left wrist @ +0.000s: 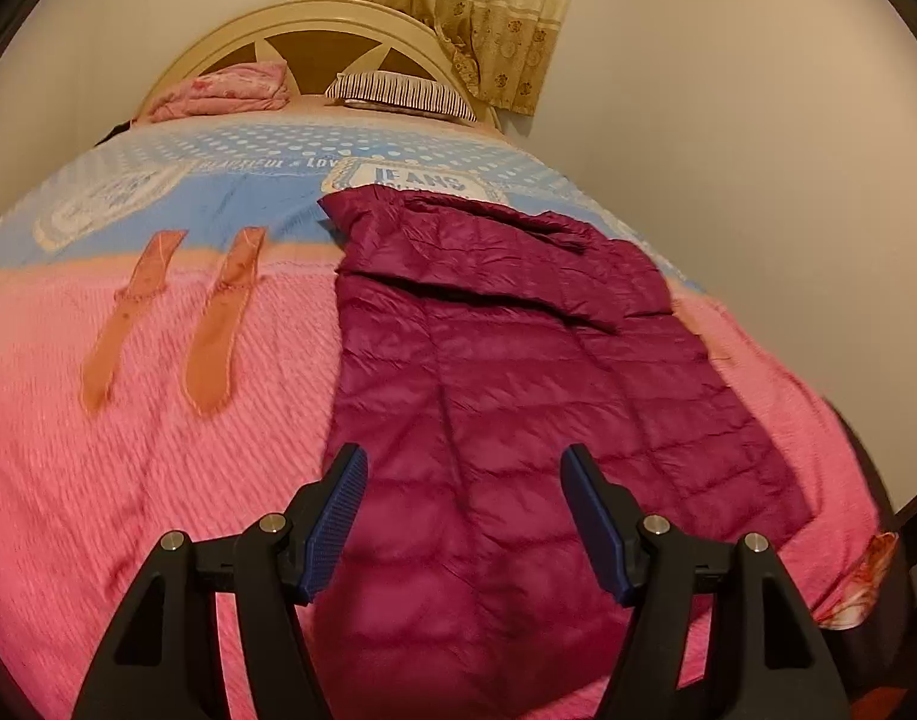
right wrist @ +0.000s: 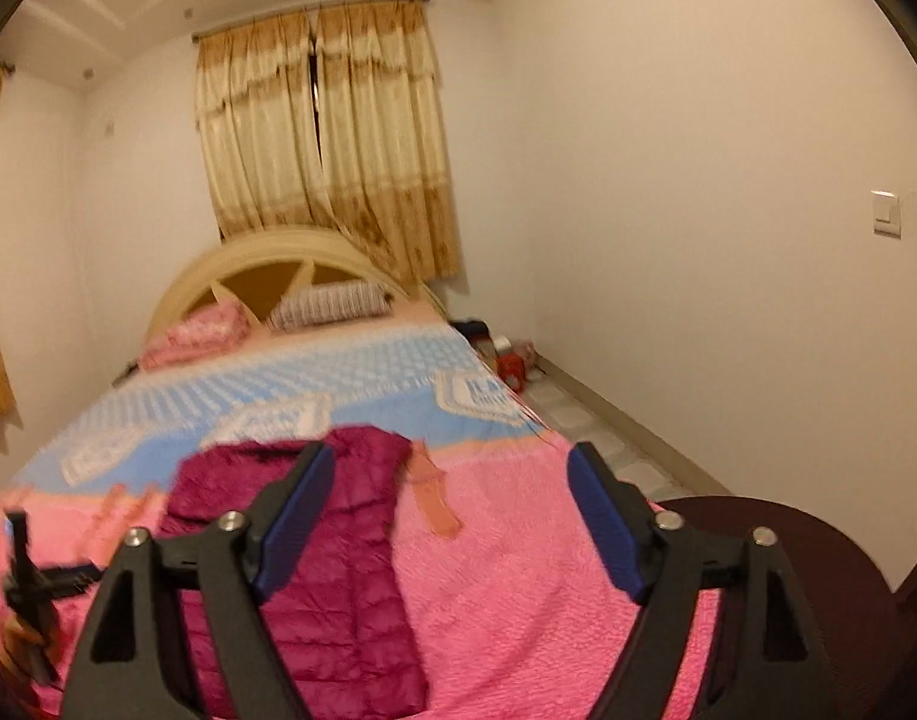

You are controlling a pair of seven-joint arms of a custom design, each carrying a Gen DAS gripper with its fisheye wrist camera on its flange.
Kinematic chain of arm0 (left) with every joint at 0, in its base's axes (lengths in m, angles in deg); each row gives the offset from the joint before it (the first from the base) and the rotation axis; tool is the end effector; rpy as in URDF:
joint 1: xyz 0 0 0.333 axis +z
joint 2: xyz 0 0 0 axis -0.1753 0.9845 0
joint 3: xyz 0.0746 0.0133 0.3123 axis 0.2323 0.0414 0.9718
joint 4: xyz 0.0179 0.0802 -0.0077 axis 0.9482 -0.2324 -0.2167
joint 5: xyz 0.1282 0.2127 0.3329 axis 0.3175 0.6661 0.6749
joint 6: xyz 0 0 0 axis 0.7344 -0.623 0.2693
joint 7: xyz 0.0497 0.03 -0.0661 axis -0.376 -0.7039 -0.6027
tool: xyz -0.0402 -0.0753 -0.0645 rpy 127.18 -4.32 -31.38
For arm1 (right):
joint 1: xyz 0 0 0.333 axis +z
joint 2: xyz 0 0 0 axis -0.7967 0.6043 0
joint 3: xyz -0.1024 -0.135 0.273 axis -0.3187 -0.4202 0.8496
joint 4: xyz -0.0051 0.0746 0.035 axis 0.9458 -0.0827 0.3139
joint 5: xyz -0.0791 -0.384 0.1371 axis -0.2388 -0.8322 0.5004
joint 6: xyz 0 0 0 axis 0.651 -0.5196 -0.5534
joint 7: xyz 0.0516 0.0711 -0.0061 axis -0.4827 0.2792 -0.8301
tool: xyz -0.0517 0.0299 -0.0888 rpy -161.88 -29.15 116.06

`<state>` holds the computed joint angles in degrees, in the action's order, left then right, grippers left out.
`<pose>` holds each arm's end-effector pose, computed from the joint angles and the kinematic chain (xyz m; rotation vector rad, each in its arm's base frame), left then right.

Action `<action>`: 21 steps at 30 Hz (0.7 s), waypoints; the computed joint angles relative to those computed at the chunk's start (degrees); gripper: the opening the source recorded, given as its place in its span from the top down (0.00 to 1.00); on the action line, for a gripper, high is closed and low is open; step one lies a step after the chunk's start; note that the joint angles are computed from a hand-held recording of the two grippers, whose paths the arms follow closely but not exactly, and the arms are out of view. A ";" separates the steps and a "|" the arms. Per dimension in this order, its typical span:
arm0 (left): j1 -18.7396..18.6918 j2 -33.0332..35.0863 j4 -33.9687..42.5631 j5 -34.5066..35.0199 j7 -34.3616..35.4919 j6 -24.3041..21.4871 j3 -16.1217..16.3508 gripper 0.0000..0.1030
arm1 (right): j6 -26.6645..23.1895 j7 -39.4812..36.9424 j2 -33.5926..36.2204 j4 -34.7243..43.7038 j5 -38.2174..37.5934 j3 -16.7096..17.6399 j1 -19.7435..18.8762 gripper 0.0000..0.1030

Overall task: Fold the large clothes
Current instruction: 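Open both tools and lift them off the folded jacket, then move both tools to the jacket hem and close them on it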

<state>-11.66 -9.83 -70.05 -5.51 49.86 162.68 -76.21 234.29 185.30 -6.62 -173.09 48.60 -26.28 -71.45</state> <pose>0.6342 -0.0938 0.5237 -1.6512 2.0322 -1.1698 0.4131 -0.0211 0.6702 -1.1421 1.6740 -1.1141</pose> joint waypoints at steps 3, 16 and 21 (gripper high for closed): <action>-0.72 -2.93 -3.62 1.11 -0.41 1.78 -0.03 0.35 | 3.95 -3.97 0.06 -2.32 3.36 -7.51 10.46 0.07; -1.84 -4.40 -10.56 5.68 -6.38 2.21 2.70 0.34 | -11.13 -17.31 13.83 0.29 13.04 -14.22 23.41 0.08; -0.87 -2.44 -9.30 8.02 -7.08 0.88 2.42 0.34 | -14.89 -23.78 22.56 4.27 22.37 -18.17 26.36 0.20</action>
